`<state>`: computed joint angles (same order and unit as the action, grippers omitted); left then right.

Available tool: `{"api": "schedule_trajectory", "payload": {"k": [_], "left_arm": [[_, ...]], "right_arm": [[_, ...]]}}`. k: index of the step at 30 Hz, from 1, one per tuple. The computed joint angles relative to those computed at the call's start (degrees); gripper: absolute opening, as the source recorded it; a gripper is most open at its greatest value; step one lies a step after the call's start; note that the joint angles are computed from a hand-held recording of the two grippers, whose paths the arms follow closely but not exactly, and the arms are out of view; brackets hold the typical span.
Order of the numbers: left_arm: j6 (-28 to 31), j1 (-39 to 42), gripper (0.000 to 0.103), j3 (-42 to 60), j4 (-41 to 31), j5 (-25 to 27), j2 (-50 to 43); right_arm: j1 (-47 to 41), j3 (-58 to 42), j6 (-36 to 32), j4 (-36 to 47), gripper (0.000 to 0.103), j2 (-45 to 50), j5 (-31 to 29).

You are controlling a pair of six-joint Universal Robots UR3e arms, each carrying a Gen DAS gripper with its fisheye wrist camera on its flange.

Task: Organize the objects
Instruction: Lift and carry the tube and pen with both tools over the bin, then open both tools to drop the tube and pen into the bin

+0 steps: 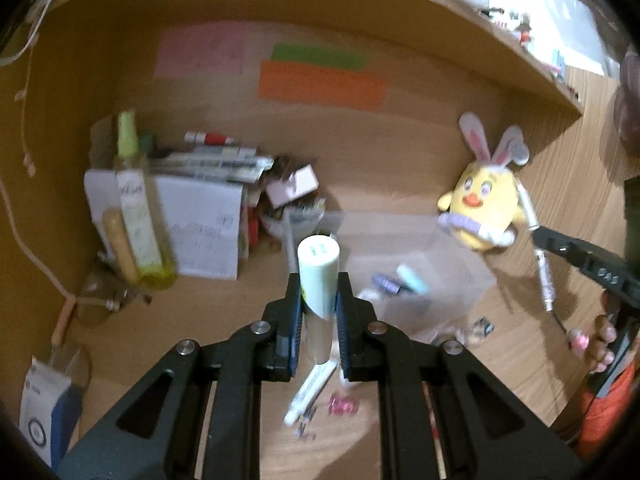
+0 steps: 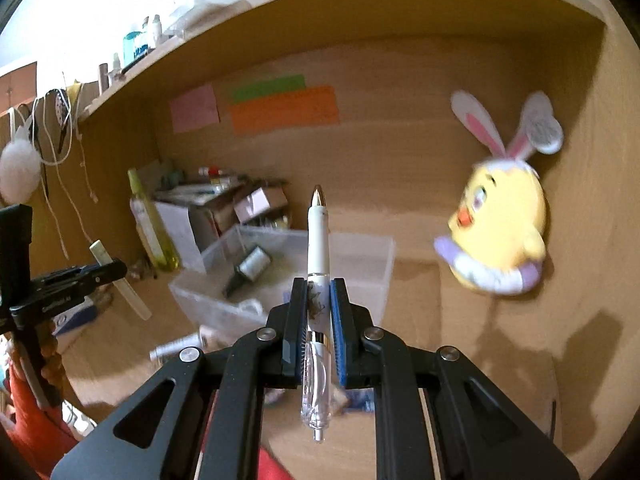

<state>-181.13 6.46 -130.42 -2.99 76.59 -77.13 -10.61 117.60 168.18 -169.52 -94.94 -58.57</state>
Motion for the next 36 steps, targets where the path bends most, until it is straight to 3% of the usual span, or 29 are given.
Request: {"api": "schedule_trajectory", "payload": {"k": [8, 14, 22, 30, 32, 36], "left_arm": [[-1.3, -3.4, 0.015, 12.4, -1.3, 0.9, -10.5], [-0.8, -7.6, 0.015, 24.1, -5.1, 5.6, -22.4], [1.0, -7.5, 0.015, 33.0, -13.6, 4.2, -32.3], [1.9, -8.2, 0.015, 37.3, -18.3, 2.8, -35.5], [2.3, -8.6, 0.019, 37.8, -18.7, 3.4, -35.2], [1.9, -8.7, 0.055, 35.7, -16.5, 3.9, -32.9]], "right_arm": [[9.3, -17.7, 1.9, -0.2, 0.01, 15.8, -10.6], [13.5, -28.9, -0.3, 5.0, 0.01, 26.2, -17.2], [15.0, -36.0, -5.4, 14.0, 0.01, 33.1, -19.7], [16.2, -42.6, -8.0, 20.9, 0.011, 38.1, -19.9], [16.3, -44.1, -8.0, 23.0, 0.011, 38.8, -19.6], [16.0, -44.4, -7.6, 25.1, 0.011, 38.4, -18.2]]}}
